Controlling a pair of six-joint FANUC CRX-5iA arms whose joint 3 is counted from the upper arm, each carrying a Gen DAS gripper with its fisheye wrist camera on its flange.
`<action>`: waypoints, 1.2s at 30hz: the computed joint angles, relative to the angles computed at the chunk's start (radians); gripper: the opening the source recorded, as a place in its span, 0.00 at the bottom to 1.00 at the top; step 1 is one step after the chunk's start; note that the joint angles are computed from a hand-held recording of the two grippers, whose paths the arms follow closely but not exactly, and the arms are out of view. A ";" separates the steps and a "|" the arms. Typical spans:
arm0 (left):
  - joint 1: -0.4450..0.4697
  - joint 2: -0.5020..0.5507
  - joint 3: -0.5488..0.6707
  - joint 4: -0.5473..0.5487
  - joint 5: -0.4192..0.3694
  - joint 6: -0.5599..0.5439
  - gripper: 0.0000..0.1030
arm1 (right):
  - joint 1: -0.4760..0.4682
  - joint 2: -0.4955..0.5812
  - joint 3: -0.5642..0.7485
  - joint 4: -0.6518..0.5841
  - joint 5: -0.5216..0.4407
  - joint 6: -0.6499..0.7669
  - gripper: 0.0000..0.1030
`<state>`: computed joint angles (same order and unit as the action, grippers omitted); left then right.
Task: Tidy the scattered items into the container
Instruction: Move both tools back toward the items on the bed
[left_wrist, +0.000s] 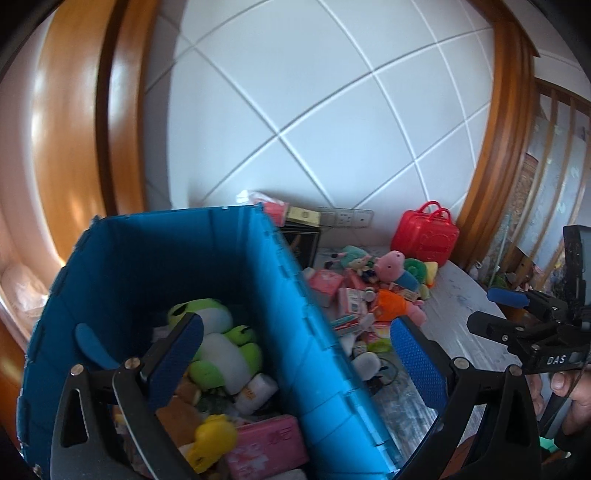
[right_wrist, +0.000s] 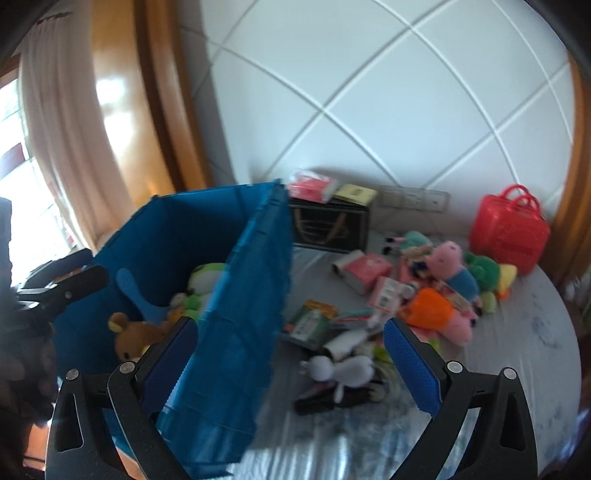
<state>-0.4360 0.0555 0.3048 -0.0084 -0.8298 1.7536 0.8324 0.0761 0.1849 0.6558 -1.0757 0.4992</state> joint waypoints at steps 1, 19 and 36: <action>-0.020 0.018 0.025 -0.015 -0.009 0.013 1.00 | -0.009 -0.026 -0.032 0.000 -0.004 -0.012 0.99; -0.328 0.442 0.559 -0.271 -0.308 0.291 1.00 | -0.261 -0.323 -0.318 -0.216 0.043 0.204 0.99; -0.338 0.896 1.015 -0.316 -0.644 0.280 0.96 | -0.489 -0.172 -0.421 -0.686 0.311 0.808 0.99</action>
